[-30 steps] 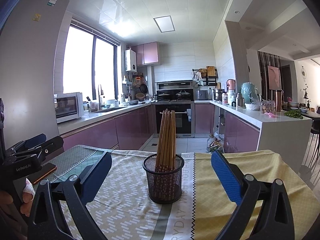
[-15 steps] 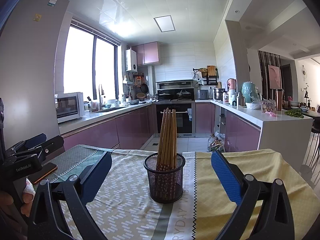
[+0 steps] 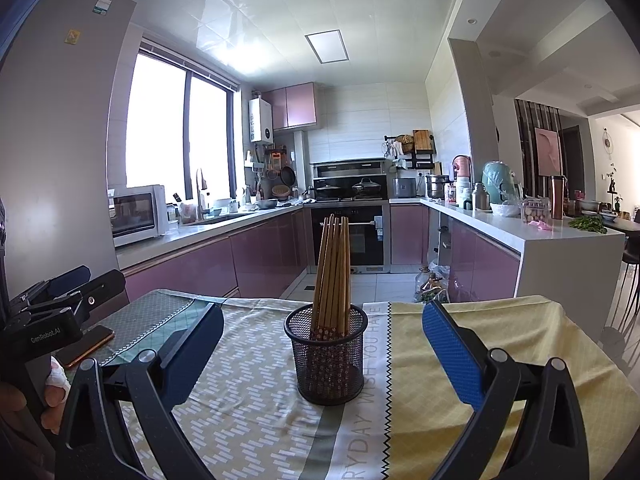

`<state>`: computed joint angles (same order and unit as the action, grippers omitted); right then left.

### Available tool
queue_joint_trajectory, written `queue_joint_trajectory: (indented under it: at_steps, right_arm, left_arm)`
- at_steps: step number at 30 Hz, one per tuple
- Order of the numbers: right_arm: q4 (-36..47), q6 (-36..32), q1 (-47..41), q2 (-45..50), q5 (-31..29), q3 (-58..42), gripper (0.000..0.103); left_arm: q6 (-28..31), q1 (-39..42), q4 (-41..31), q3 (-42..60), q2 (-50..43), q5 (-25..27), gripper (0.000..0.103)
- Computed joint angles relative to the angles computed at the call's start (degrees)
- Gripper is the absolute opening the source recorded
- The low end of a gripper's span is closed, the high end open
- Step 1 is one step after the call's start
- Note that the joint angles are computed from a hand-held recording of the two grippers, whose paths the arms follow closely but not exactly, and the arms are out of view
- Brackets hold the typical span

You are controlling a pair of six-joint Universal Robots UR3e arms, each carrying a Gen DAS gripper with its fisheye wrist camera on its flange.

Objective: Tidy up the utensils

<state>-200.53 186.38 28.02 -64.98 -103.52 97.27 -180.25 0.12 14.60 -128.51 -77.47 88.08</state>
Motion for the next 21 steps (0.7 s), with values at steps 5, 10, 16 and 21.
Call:
queue_joint_trajectory:
  at_steps: [5,10,16,21]
  right_arm:
    - [-0.23,0.04,0.12,0.15,-0.18,-0.03,0.096]
    - [-0.20,-0.01,0.07,0.08,-0.11,-0.01,0.096]
    - [-0.23,0.06,0.04,0.10,-0.12,0.06,0.096]
    - [-0.37,0.07,0.13,0.28,-0.16,-0.04,0.096]
  left_arm:
    - [0.05,0.05,0.15,-0.01,-0.09,0.05,0.098]
    - [0.29,0.09,0.71,0.04,-0.41,0.42,0.098]
    - [0.38,-0.01,0.91,0.18,-0.62,0.68,0.098]
    - [0.37,-0.16,0.96,0.19,-0.64,0.84,0.097]
